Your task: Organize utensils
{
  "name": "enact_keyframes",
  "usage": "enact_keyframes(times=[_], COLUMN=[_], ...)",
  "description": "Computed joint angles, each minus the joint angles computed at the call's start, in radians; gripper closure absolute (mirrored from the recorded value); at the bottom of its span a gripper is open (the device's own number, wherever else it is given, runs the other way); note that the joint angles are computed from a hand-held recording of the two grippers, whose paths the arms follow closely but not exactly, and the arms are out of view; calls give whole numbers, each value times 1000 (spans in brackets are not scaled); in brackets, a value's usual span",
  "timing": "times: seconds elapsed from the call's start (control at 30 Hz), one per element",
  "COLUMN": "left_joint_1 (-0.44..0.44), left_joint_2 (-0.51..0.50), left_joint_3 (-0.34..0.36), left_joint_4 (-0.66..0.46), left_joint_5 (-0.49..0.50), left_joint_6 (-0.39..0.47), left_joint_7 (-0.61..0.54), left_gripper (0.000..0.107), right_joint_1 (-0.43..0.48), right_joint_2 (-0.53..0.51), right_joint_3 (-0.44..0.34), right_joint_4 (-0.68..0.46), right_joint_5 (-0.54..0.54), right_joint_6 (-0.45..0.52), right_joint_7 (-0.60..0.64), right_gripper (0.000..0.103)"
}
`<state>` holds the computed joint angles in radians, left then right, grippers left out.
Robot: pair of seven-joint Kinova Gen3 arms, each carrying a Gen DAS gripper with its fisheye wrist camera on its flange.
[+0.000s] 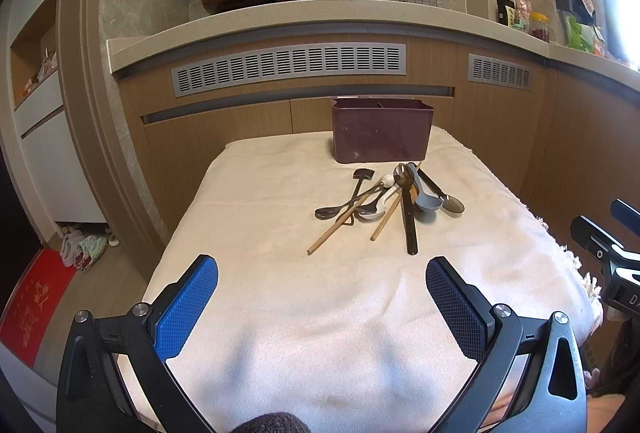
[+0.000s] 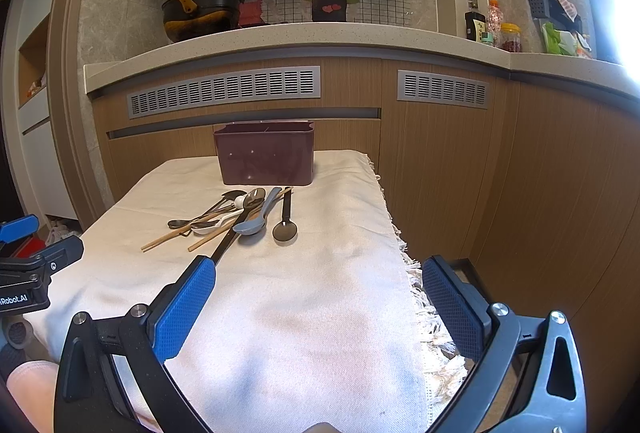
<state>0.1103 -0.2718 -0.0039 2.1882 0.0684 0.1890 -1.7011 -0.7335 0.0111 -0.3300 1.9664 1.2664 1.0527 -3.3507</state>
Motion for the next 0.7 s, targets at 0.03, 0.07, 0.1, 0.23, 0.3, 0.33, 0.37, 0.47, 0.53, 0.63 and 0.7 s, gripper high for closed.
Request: enact_keyframes(times=[0.03,0.07,0.1,0.23,0.3,0.33,0.37,0.47,0.53,0.63,0.7], left_joint_1=[25,40,52,74,85,92,93,88,89,56,24], left_joint_2=[7,15,23,67,91,106,121,165,202,258,293], left_joint_3=[-26,-41,-54,-85,-102,-113,-118,-121,-135,-121,-103], left_joint_4=[-12,-21,-29,-85,-111,-128,-146,-186,-225,-289,-325], left_joint_5=[7,15,24,72,110,134,155,226,299,366,407], left_joint_6=[13,23,30,49,47,49,52,45,63,102,118], left_joint_7=[-16,-28,-40,-91,-121,-143,-163,-229,-300,-363,-406], left_gripper=[5,5,5,5,5,5,5,5,5,5,5], right_joint_1=[1,2,3,22,33,41,47,67,83,97,101], right_joint_2=[4,8,13,33,46,55,64,91,113,149,175], right_joint_3=[1,3,7,32,47,57,65,93,114,144,164], right_joint_4=[-4,-10,-16,-54,-76,-92,-104,-144,-177,-222,-250], right_joint_5=[5,9,14,24,24,23,23,10,-7,-25,-34], right_joint_6=[2,7,10,-8,-26,-38,-50,-97,-133,-177,-199], right_joint_7=[11,19,28,88,119,140,156,218,265,329,370], right_gripper=[0,0,0,0,0,0,0,0,0,0,0])
